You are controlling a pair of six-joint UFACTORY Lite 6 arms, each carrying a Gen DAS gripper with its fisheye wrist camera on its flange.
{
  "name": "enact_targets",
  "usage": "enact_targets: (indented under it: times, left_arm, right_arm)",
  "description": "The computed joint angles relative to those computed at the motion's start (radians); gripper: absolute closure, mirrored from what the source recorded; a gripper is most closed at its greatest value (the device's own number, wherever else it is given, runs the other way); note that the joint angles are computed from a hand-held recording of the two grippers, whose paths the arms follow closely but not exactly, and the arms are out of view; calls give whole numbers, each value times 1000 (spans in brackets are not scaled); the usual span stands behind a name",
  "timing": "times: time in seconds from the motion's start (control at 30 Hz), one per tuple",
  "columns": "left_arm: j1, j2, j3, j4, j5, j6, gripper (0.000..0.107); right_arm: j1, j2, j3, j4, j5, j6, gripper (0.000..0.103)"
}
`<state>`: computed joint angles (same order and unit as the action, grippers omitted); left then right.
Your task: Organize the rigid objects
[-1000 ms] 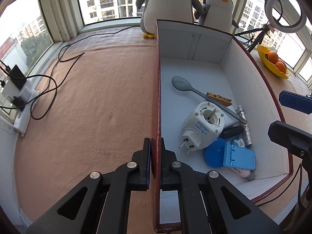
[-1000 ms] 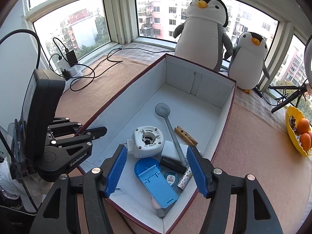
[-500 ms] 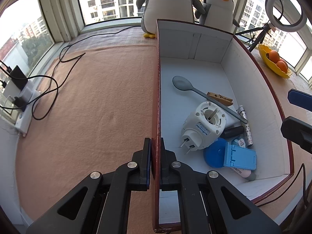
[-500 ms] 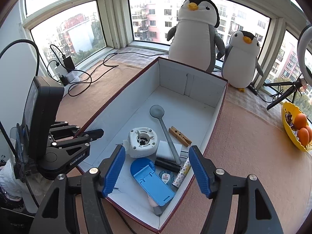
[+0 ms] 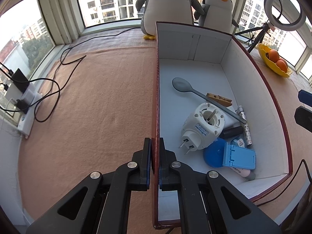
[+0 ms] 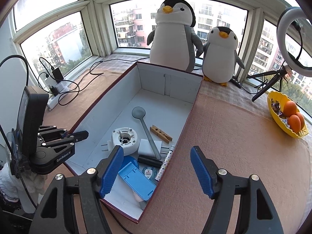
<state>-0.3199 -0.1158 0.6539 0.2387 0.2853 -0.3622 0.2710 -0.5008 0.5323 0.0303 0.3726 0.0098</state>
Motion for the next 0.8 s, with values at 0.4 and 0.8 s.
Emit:
enact_targets:
  times: [0.4,0.8]
  left_arm:
    - [29,-43,-1,-148,20,145,74]
    - [29,-192,6,-174,97,139,67]
  right_arm:
    - [-265,-121,-52,272,78,-344,31]
    - [-366,-219,-71,328,143,-417,30]
